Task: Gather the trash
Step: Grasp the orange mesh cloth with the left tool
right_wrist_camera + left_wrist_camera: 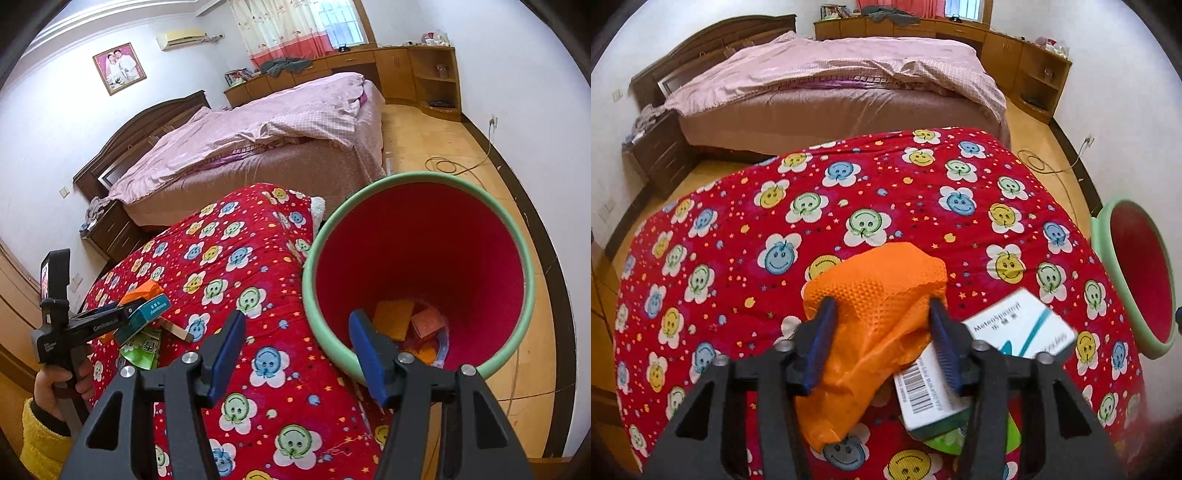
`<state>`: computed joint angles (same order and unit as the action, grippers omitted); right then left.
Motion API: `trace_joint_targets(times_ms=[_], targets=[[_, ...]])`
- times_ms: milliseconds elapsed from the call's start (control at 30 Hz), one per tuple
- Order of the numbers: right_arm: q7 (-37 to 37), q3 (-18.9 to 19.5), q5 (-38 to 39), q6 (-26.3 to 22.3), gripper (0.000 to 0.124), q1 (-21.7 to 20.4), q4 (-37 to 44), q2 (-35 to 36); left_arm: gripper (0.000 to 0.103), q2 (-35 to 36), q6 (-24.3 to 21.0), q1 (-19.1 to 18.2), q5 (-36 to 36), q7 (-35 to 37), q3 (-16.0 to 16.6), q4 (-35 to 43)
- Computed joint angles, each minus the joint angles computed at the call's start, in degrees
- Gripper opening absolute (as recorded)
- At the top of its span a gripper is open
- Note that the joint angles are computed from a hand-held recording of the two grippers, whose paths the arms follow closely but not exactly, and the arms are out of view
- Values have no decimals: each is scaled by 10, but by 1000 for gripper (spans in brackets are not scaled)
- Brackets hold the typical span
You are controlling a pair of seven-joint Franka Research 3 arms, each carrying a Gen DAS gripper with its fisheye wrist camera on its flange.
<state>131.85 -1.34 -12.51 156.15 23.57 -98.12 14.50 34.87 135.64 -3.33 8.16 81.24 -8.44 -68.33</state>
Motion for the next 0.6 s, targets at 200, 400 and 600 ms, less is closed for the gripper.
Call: trace_joint_targets(times_ms=[200, 400, 600], targets=[[-21, 7, 14, -10, 61, 3, 24, 18, 11, -11, 18, 15, -20, -1, -7, -26], [-59, 15, 40, -23, 61, 8, 65, 46, 7, -66, 72, 31, -38, -25, -5, -104], [-130, 31, 82, -53, 67, 16, 148, 101, 7, -133, 121, 45, -45, -62, 4, -195]])
